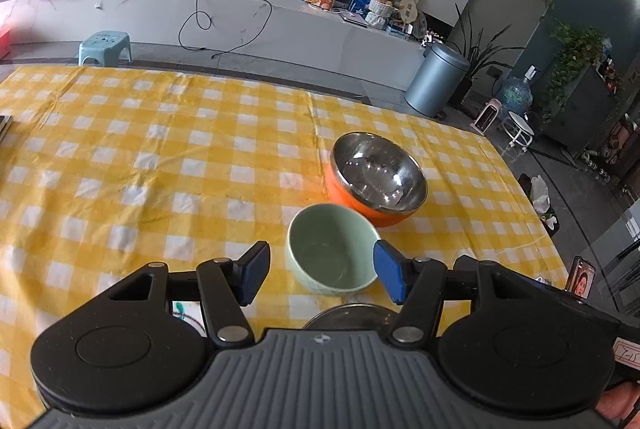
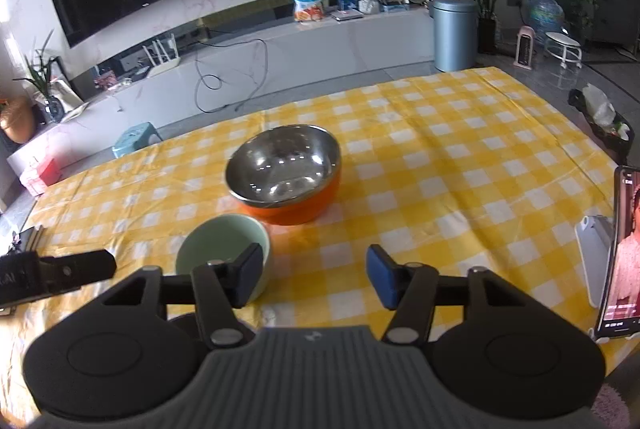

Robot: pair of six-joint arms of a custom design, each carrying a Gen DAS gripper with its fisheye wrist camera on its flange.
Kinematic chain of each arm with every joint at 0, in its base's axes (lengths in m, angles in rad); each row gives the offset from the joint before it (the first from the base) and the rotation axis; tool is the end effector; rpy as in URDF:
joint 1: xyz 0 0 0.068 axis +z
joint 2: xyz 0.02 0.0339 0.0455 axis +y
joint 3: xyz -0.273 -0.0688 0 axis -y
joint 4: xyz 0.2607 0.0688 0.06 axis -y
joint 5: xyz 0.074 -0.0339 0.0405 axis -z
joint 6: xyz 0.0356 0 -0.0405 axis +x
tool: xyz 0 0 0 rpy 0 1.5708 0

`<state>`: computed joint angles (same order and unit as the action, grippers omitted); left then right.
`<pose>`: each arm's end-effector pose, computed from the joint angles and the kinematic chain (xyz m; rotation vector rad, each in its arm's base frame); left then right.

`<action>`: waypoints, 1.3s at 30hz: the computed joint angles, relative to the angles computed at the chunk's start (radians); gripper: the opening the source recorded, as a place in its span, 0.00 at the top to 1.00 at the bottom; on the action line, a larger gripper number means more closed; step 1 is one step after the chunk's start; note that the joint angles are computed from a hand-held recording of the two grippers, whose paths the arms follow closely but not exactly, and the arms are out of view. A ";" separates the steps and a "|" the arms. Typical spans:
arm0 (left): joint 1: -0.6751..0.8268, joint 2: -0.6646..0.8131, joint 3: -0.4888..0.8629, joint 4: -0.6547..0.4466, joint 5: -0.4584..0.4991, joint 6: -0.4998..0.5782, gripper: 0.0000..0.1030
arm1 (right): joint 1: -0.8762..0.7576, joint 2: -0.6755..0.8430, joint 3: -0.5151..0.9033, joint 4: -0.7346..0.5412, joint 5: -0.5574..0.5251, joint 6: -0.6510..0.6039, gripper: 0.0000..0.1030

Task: Organize plates and bowls
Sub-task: 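Move the open right gripper to the orange steel bowl rim, then close the right gripper on the orange bowl rim and lift it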

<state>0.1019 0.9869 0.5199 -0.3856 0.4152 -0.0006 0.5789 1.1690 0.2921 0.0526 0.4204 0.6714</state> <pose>0.1999 0.0060 0.1972 0.0657 2.3758 -0.4534 0.1740 0.0964 0.1245 0.2984 2.2893 0.1292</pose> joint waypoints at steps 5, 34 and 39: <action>-0.068 0.136 0.083 0.030 -0.040 0.011 0.32 | -0.065 0.066 0.037 0.031 -0.024 -0.073 0.32; -0.220 0.852 0.547 0.138 -0.233 0.012 0.40 | -0.430 0.746 0.544 0.112 -0.384 -0.116 0.66; -0.218 0.889 0.564 0.140 -0.212 0.021 0.56 | -0.439 0.799 0.575 0.114 -0.420 -0.092 0.77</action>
